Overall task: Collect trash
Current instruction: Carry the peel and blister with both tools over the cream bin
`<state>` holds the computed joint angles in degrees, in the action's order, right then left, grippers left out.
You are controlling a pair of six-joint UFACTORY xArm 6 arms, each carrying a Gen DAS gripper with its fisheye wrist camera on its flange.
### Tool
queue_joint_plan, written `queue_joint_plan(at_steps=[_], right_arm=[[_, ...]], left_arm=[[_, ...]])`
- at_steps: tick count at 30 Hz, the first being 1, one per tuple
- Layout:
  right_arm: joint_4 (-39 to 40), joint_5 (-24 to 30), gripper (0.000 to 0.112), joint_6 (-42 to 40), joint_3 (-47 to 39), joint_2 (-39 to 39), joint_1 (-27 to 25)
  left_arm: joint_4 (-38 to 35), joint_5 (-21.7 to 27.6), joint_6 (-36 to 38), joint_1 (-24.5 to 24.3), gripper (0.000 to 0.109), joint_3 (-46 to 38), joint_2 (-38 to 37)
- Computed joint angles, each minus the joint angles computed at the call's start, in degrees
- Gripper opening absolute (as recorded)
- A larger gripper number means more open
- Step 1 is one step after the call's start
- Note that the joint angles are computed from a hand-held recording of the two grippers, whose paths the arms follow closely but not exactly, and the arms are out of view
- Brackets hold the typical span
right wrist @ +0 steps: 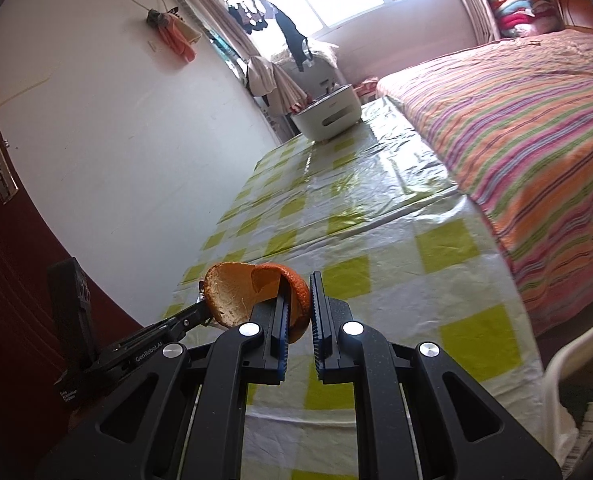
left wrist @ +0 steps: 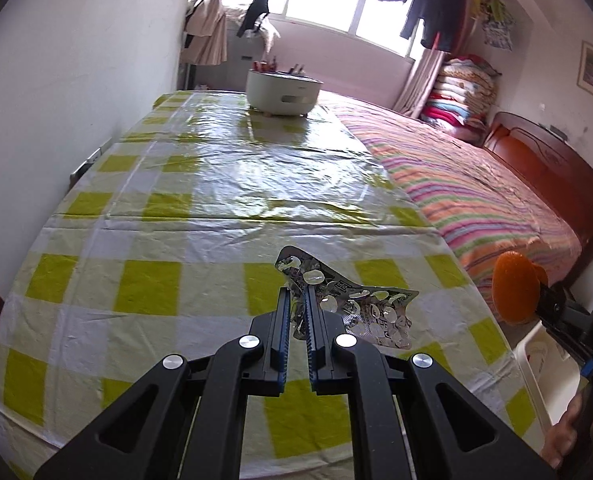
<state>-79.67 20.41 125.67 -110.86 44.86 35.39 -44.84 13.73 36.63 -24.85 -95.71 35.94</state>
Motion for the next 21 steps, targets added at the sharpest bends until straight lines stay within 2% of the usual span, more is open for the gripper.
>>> queue_joint_plan(at_steps=[11,21], right_arm=[[-10.50,4.36,0.009,13.23,14.80,-10.70,0.48],[-15.54,10.64,0.009,22.08,28.33,-20.43,1.81]], left_arm=[[0.01,-0.67,1.52,-3.98,0.008,1.52,-0.94],[-1.83,-0.88,5.10,-7.89,0.008,2.79,-2.02]])
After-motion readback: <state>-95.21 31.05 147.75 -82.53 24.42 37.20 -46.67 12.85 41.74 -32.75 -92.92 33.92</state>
